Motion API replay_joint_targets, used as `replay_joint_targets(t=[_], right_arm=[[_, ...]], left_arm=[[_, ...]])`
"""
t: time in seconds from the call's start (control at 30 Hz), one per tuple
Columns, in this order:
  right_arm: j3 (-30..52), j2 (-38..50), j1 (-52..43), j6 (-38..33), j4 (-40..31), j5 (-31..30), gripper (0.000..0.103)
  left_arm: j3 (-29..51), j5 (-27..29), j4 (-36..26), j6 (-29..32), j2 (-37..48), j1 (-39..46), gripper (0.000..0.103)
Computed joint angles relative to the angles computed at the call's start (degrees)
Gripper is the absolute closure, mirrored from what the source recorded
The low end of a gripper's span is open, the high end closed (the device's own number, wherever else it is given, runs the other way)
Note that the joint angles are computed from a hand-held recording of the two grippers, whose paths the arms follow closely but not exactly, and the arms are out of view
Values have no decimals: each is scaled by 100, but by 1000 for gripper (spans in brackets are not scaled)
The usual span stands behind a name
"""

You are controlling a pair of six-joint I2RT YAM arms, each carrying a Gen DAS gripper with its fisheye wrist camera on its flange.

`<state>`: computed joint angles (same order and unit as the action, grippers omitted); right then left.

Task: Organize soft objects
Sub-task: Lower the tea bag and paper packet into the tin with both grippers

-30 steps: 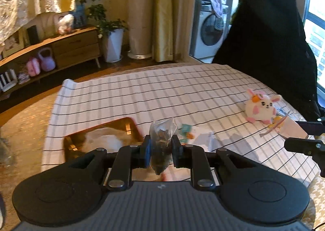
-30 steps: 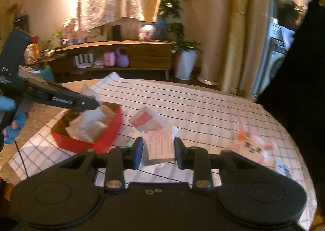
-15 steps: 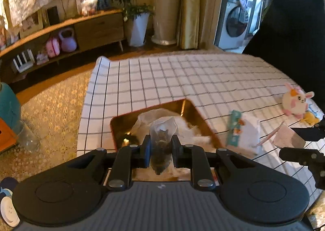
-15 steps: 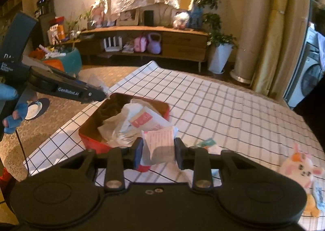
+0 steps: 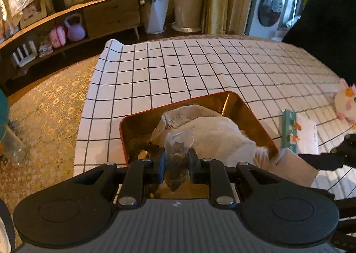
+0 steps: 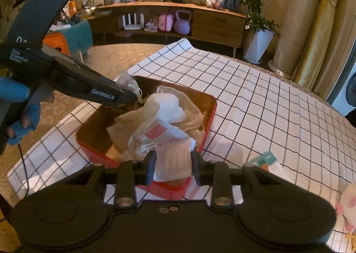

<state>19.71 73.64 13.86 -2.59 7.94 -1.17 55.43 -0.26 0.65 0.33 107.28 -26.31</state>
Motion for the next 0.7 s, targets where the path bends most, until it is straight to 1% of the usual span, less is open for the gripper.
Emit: replay_joint_targets(t=[0.1,0.2,0.3,0.5,0.63,0.7], right_arm=[[122,570,0,-20,400,36,69],[200,910,-6,-66,616,31,67],[209,1173,38,-178,868,70,68],[249,1442,81,-162,1046,99,69],[225,1380,80,-122,1060,133,68],[235,1326,60,-130,1001,102,66]], left_arm=[[122,-32,8,70,207,-18,83],[204,-51,10,58,363,-27,83],[316,-90,-34,62,581,-38,83],[372,-93,-9,49,780,-52,83],[368,-43,-16,-11,789,-45,83],[332,86,-8,-59,757,-3,83]])
